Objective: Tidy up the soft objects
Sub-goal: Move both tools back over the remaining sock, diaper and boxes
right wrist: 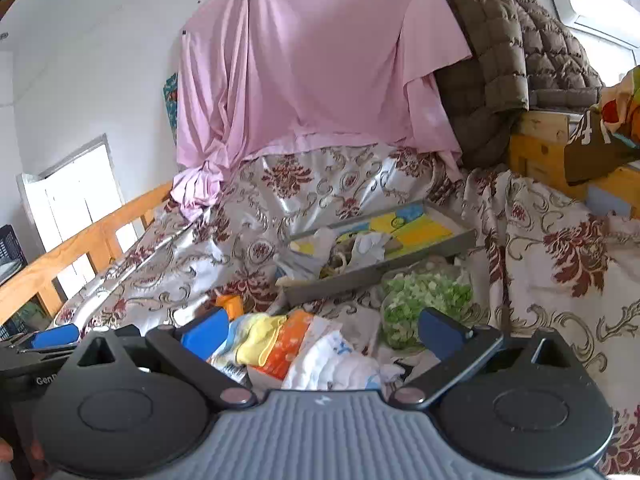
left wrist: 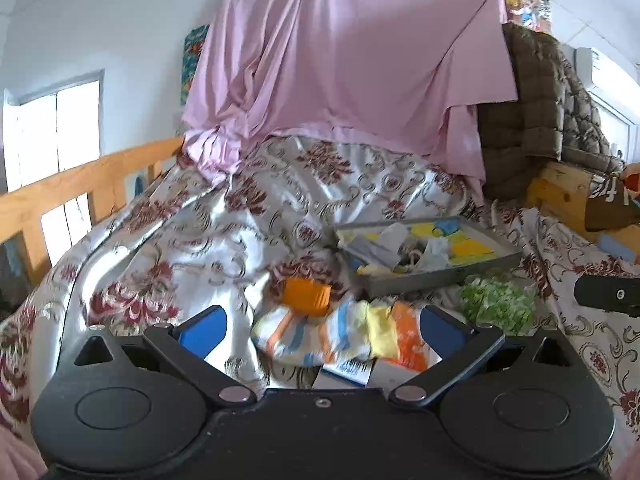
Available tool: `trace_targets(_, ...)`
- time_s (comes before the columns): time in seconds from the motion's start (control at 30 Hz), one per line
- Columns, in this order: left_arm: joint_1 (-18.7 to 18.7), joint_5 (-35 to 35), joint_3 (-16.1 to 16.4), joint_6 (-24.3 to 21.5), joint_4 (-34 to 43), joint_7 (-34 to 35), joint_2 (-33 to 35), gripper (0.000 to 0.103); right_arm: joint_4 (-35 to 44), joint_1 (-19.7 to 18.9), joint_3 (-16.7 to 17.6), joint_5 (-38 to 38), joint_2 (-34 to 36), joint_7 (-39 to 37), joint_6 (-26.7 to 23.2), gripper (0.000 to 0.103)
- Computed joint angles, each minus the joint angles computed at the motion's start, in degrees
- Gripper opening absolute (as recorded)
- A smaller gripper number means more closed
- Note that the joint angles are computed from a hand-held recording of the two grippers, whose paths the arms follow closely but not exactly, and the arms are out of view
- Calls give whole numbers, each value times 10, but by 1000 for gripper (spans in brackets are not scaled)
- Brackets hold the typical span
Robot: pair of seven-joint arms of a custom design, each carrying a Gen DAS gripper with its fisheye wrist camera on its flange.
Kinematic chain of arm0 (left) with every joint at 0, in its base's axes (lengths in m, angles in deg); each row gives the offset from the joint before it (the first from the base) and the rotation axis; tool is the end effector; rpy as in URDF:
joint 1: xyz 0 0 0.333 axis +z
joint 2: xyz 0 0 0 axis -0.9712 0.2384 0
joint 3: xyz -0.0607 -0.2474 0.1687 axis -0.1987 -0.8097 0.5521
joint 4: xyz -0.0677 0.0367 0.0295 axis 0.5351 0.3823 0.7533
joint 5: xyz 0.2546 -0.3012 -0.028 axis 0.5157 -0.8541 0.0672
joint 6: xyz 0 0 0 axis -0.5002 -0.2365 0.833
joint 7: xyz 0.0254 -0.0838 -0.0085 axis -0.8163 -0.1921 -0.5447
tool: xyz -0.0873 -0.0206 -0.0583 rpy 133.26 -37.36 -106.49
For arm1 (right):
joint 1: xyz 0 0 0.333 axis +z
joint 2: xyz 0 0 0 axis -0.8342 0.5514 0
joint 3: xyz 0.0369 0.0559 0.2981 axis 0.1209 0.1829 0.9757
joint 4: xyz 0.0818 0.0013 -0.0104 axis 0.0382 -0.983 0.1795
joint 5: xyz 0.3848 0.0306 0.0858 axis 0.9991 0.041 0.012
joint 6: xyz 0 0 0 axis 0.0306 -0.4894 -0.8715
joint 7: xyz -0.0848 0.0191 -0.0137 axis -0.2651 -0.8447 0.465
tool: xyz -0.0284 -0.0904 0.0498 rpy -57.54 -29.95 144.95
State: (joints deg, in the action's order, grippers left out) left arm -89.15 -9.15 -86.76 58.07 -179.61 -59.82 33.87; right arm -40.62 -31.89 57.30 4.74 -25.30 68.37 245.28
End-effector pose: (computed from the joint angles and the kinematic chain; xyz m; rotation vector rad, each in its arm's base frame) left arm 0.4001 -0.2801 0.5625 -1.7440 1.1129 -0.8100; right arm 0.4967 0.1752 0.5721 -1.6512 1.0984 -0.4973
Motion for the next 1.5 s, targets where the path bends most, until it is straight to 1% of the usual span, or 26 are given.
trace_targets(0.1,-4,-25,7,-2,-5,11,1,102,-5,6,-1,17,-3,-19,1,103)
trace_targets(0.23,-1,-36,10,-3,-8,2,0,102,-7,11,-3,60,-6,-65,0,103)
trace_targets(0.37,0,-41,8,-9,-6,2,2,102,-10,8,-1,81,-8,-86,-13,103)
trace_targets(0.57,-6,-75,6,-64,14,12,23,102,-24,6,10,54,-10,-92,-25,103)
trace_targets(0.7,-15,-99,15,-79,22,21,34,102,-33,10,15,25,-11,-91,-27,103)
trace_targets(0.77,-17,-107,19,-84,26,25,38,102,-37,8,19,-6,-10,-69,-29,103)
trace_targets(0.87,-20,-122,25,-89,31,35,46,102,-43,-3,32,-97,-4,13,-26,103)
trace_targets(0.97,-22,-138,32,-81,31,41,49,102,-47,-7,34,-156,1,65,-28,103)
trace_targets(1.23,-21,-156,38,-62,35,58,58,102,-47,-5,27,-225,10,118,-39,103)
trace_targets(1.37,-20,-164,42,-50,37,65,63,102,-41,-12,30,-264,17,151,-50,103)
trace_targets(1.5,-17,-177,48,-35,35,69,65,102,-34,-27,39,-326,29,208,-63,103)
